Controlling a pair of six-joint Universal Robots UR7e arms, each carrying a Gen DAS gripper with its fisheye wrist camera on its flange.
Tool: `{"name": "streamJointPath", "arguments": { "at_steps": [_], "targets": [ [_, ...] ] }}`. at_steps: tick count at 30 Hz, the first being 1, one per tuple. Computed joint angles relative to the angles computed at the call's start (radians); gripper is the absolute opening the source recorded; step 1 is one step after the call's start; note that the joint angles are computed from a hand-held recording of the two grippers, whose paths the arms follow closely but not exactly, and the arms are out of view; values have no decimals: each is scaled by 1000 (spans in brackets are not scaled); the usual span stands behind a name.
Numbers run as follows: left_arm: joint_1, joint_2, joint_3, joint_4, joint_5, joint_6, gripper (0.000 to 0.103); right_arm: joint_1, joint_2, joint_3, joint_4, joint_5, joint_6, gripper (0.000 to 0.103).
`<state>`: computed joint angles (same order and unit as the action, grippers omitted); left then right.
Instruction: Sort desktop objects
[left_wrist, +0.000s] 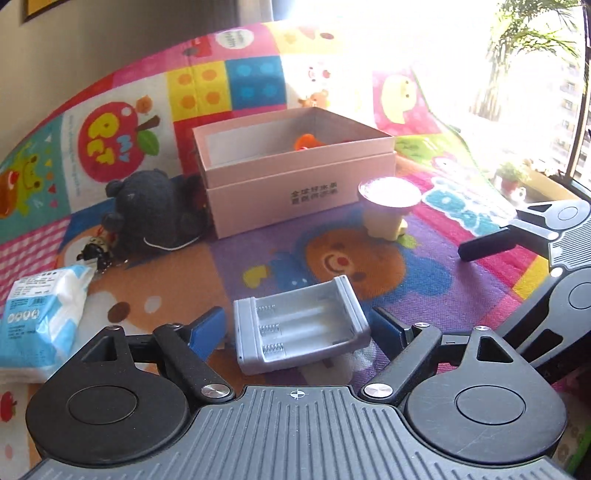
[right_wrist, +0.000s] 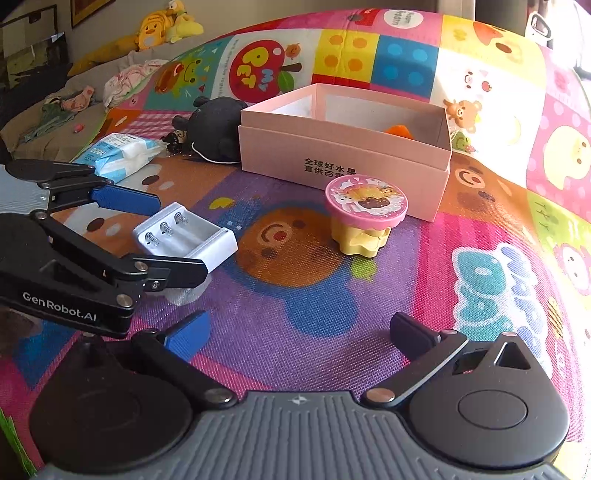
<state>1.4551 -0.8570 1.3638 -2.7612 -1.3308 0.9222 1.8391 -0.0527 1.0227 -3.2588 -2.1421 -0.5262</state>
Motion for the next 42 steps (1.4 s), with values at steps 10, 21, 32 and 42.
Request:
{"name": "streamJointPath", "arguments": {
  "at_steps": [10, 21, 32, 42],
  "targets": [
    [8, 10, -2, -104, 116, 26, 101, 2, -21, 45, -9, 12, -9, 103],
    [19, 44, -129, -15, 107, -204, 100, 2, -15, 43, -23, 12, -12, 103],
    [4, 153, -207, -60, 129, -221, 100, -1, -19, 43, -15, 19, -12, 103],
    [9, 112, -143, -18, 52, -130, 102, 11, 66, -183, -105, -17, -106, 103]
  ]
}}
